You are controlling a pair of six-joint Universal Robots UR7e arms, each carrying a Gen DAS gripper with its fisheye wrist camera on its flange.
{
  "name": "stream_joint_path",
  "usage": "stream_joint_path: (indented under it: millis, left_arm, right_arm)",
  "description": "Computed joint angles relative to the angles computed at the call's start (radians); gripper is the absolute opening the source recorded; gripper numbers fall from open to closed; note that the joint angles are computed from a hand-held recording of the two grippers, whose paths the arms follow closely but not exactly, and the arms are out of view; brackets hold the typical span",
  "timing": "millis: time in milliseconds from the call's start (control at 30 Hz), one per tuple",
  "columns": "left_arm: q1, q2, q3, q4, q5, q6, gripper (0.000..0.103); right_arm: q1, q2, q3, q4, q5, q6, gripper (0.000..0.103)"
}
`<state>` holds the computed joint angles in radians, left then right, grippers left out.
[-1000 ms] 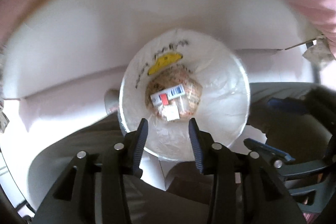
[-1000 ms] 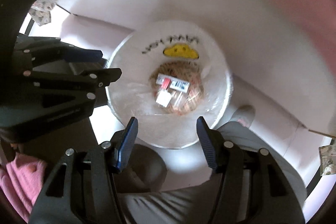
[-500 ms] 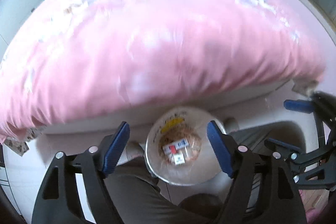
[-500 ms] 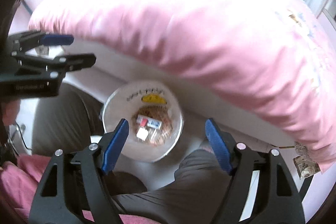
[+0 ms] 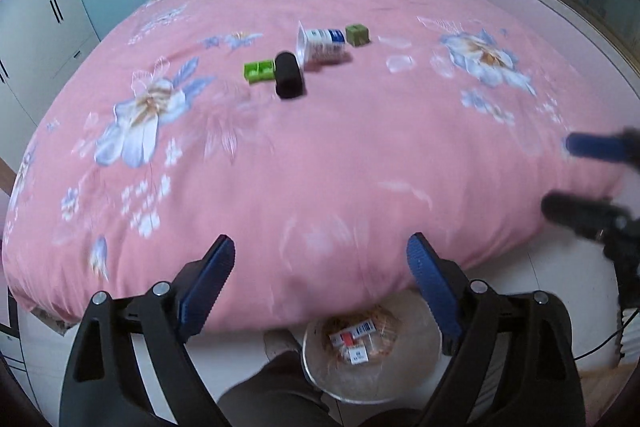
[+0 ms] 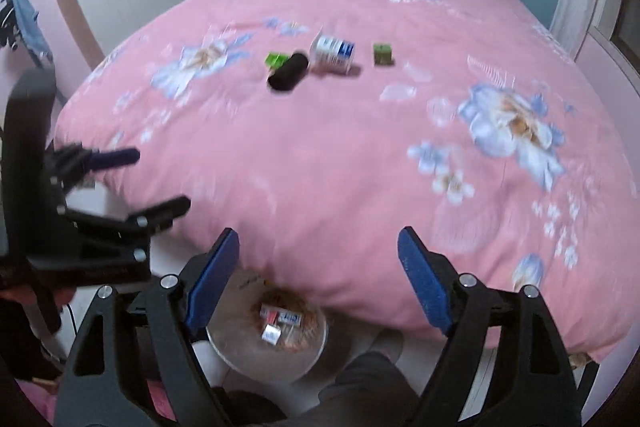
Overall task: Collect trash
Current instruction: 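Move both open tools back toward the items on the bed, then grasp the black foam roller with the left tool while the right tool grasps the green cube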
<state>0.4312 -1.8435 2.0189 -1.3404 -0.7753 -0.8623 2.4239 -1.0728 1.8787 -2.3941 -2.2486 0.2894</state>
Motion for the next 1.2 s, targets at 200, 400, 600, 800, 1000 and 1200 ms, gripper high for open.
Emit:
stream_joint_path:
  millis: [200,400,600,800,1000,1200]
  left_arm:
    - [0.082,0.081,-0.049,-0.109,0.062,0.101,0.090]
    - [0.168,0.171,-0.099,-0.243,0.098,0.206,0.090]
    - [0.240,0.257,-0.140,-0.389,0.102,0.323,0.090]
    - [0.309,0.333,-0.177,-0.479,0.096,0.390,0.090]
    - [0.369,0.394,-0.204,-0.533,0.085,0.437,0.090]
    - [0.417,0.445,-0.230,-0.594,0.065,0.482,0.090]
  right_arm:
    - [-0.036,0.063,-0.124,0.000,-0.041,-0.074,0.081]
    - [-0.089,0.136,-0.244,-0.019,-0.075,-0.164,0.081]
    - [-0.143,0.207,-0.347,-0.041,-0.093,-0.262,0.081]
    - [-0.204,0.277,-0.436,-0.042,-0.084,-0.308,0.081]
    - [-0.258,0.370,-0.534,-0.039,-0.087,-0.364,0.081]
    - [-0.311,0.465,-0.646,-0.019,-0.078,-0.404,0.081]
